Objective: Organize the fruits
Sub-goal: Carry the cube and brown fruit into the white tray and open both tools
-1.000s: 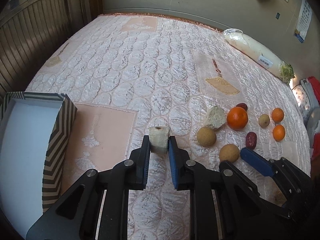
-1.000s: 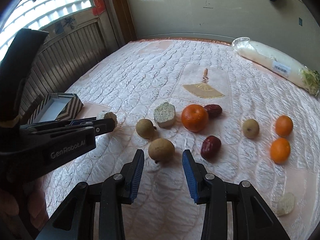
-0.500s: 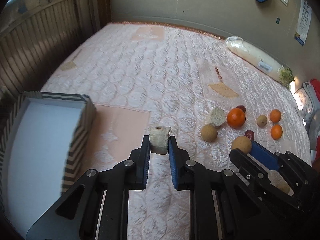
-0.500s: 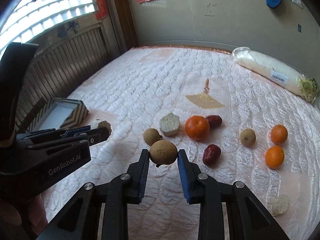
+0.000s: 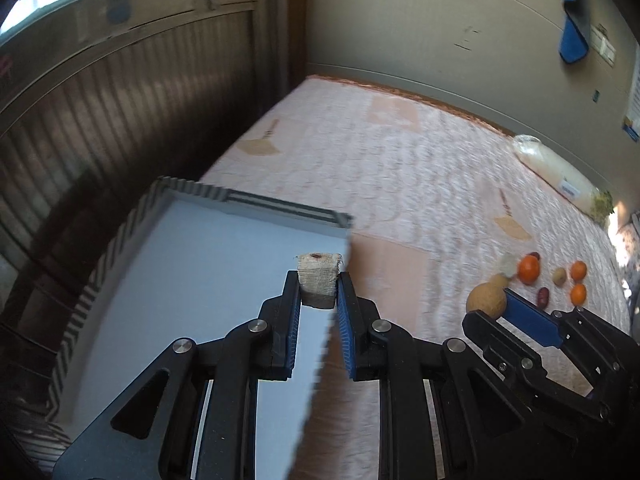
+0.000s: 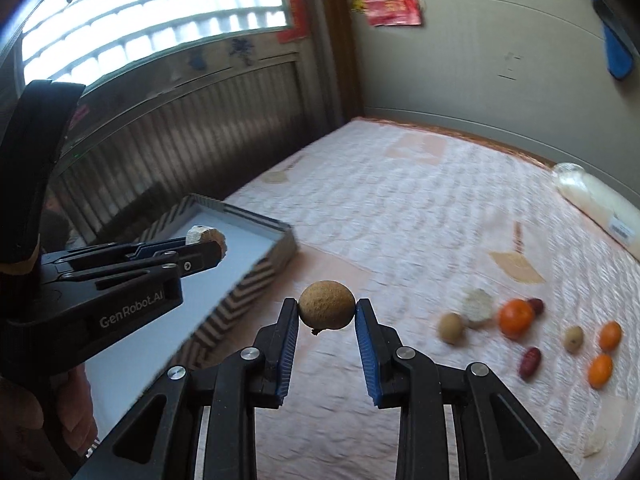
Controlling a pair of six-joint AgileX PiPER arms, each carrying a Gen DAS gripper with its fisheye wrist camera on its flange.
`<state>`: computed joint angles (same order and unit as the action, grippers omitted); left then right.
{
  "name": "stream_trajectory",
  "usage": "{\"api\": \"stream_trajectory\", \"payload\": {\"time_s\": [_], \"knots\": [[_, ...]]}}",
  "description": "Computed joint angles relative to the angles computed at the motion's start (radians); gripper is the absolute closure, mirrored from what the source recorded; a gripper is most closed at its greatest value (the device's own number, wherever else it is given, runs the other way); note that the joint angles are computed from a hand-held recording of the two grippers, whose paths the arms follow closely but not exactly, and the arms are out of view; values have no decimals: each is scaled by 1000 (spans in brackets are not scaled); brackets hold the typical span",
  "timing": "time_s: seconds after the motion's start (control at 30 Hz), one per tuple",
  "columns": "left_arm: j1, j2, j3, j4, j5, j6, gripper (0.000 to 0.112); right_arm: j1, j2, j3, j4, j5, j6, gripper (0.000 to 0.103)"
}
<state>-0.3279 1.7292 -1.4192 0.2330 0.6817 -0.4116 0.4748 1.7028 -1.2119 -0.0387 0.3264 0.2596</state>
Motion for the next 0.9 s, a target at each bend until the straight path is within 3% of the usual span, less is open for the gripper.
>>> {"api": "stream_trajectory", "payload": {"time_s": [0.37, 0.9], "knots": [[169, 52, 21, -54, 8, 54, 95, 101, 226, -298, 120, 105, -146, 75], [264, 135, -2, -128, 6, 105, 95, 145, 520, -727, 55, 351, -165, 75]]}}
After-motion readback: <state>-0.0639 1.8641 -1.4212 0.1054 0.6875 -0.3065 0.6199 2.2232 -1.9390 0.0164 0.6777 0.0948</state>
